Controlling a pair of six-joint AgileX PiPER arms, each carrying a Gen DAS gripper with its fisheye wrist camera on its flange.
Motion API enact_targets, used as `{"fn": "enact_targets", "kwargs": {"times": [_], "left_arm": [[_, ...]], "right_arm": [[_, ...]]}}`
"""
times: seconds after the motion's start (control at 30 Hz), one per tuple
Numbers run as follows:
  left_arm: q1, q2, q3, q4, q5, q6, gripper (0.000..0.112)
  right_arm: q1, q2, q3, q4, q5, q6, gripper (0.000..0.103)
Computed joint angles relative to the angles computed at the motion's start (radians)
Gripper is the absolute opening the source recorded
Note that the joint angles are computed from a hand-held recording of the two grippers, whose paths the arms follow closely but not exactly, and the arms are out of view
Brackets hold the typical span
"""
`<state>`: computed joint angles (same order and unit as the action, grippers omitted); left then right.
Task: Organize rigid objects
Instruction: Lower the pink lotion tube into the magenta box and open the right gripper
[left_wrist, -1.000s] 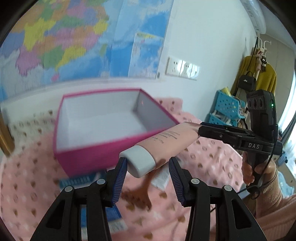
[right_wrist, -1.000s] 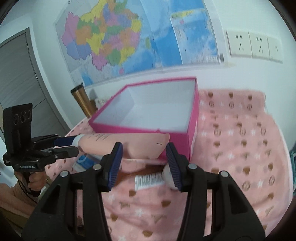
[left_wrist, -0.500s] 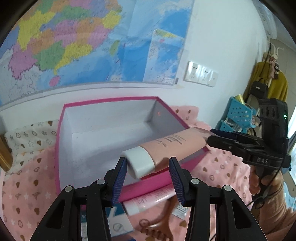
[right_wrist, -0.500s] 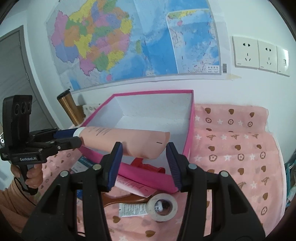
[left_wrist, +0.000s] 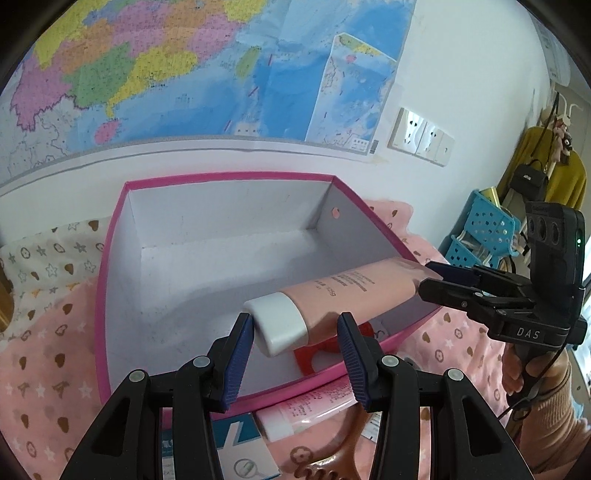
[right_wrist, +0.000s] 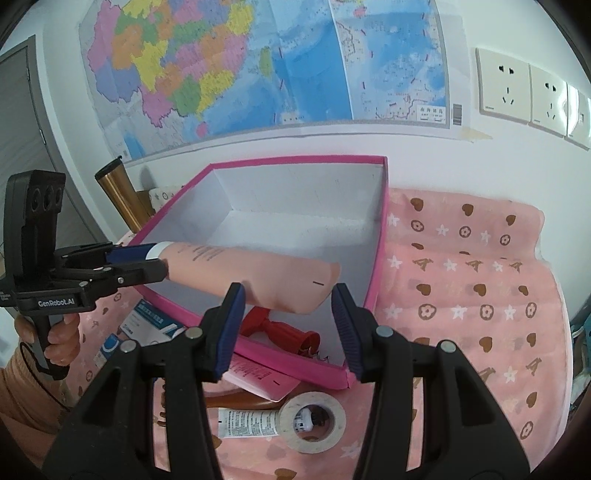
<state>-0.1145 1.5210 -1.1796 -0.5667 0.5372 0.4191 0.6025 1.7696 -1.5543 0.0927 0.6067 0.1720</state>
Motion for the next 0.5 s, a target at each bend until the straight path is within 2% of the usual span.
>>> {"fn": "enact_targets", "kwargs": {"times": [0.5], "left_arm": [[0.006, 0.054, -0.048, -0.003, 0.025, 0.000, 0.048]], "right_arm": [[0.013, 0.033, -0.047, -0.079, 0.046, 0.047, 0.051]]}}
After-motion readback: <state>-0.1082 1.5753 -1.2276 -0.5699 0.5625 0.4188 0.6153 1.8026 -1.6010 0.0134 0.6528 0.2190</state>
